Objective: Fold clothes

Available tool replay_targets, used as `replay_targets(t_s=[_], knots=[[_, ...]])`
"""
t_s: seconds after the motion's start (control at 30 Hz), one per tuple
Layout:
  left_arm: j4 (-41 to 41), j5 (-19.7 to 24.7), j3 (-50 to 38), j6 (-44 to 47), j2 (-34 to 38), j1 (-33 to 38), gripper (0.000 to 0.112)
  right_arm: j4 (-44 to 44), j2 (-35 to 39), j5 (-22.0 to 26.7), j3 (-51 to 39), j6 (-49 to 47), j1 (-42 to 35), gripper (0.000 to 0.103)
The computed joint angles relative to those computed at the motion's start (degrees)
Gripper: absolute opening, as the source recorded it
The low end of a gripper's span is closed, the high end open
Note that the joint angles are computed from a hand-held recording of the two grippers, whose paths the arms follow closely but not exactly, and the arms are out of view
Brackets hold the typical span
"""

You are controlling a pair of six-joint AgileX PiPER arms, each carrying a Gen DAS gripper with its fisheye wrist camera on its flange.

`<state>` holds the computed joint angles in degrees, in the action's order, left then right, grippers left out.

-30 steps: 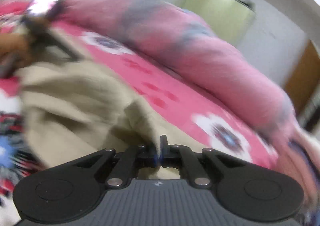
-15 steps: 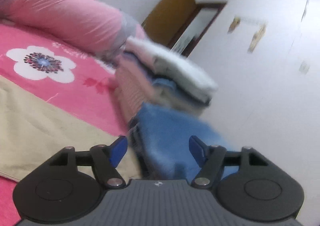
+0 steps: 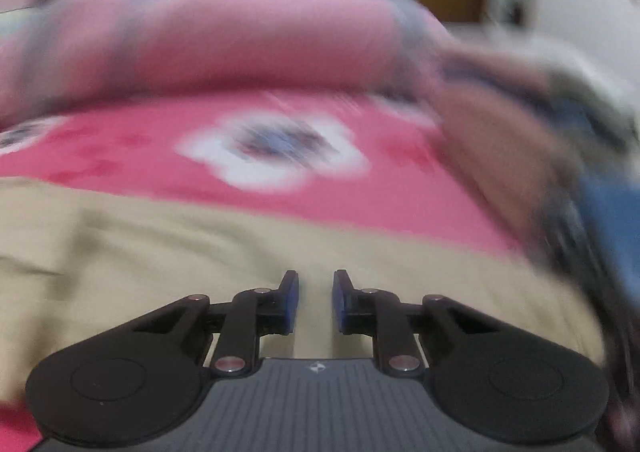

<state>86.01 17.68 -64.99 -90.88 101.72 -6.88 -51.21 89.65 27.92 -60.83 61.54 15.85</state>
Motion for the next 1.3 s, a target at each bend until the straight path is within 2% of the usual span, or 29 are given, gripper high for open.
replay_targets(t_s=[0.03,0.07,0.1,0.2,0.23,0.27,0.33,0.43,0.5,0.57,0.6,0.67,0.73,0.77,0.83,0.87,0.93,0.97,1.0,1.13,1.2,1.3], knots=[[0.0,0.0,0.0,0.0,0.0,0.0,0.070,4.2,0.0,-1.5,0.9,-0.2,-4.5,0.018],[0.0,0.0,0.0,0.0,0.0,0.0,0.070,6.9,-1.2,-3.9,2.6,1.8,-8.7,0.002],[0.0,0.0,0.1,0.0,-0.1,0.0,0.070,7.3,-2.2,-4.1,3.3,4.8,-11.4,0.000],[-0.3,-0.1,0.0,0.4,-0.1,0.1,0.070,-2.8,-4.3,5.3,2.7,5.2,-10.0,0.001],[-0.3,-0.1,0.0,0.4,-0.1,0.1,0.070,-4.6,-5.8,5.7,3.6,7.6,-8.7,0.001],[-0.3,-0.1,0.0,0.4,-0.1,0.1,0.070,-4.1,-7.2,3.9,4.4,8.4,-8.4,0.001],[-0.4,0.1,-0.1,0.6,0.0,0.1,0.070,-1.1,-7.0,-0.1,3.8,4.3,-8.6,0.001],[-1.0,0.6,-0.3,1.4,0.1,-0.3,0.070,6.9,0.9,0.2,-4.8,-7.6,-9.3,0.001],[-1.2,0.8,-0.4,1.6,0.2,-0.4,0.070,13.3,8.3,2.9,-12.1,-14.1,-11.4,0.003],[-1.2,0.9,-0.4,1.7,0.2,-0.5,0.070,10.6,15.6,5.6,-18.8,-15.2,-12.9,0.003],[-1.1,1.0,-0.3,1.6,0.2,-0.6,0.070,6.4,17.7,6.4,-20.5,-13.1,-13.0,0.003],[-0.9,1.1,-0.3,1.4,0.2,-0.6,0.070,3.5,20.0,11.0,-24.4,-11.6,-12.3,0.003],[-0.9,1.0,-0.3,1.3,0.3,-0.5,0.070,2.5,19.5,14.1,-25.1,-10.9,-11.0,0.004],[-1.0,1.0,-0.3,1.5,0.3,-0.6,0.070,1.6,17.5,14.0,-23.3,-9.7,-10.2,0.004],[-1.5,1.2,-0.5,1.9,0.3,-0.7,0.070,1.5,10.3,9.1,-15.9,-6.1,-8.9,0.006],[-1.9,1.5,-0.6,2.4,0.4,-0.8,0.070,1.1,6.1,6.1,-11.5,-3.8,-7.7,0.010],[-2.5,2.3,-0.9,3.3,0.6,-1.3,0.071,-0.6,-1.0,2.4,-4.3,0.2,-3.7,0.025],[-2.6,2.5,-1.0,3.5,0.7,-1.4,0.071,-1.8,-4.2,0.9,-1.0,2.4,-1.1,0.038],[-2.5,2.6,-1.1,3.5,0.8,-1.4,0.071,-3.2,-7.3,-0.4,2.0,4.8,1.9,0.045],[-2.2,2.2,-1.0,3.0,0.8,-1.2,0.071,-7.6,-12.9,-2.1,8.4,10.9,17.4,0.052],[-2.4,2.2,-1.2,3.1,0.9,-1.2,0.071,-11.0,-12.2,-1.3,8.3,14.7,24.0,0.067],[-2.7,2.1,-1.3,3.3,0.9,-1.2,0.071,-11.2,-9.4,-3.9,6.1,17.7,29.3,0.069]])
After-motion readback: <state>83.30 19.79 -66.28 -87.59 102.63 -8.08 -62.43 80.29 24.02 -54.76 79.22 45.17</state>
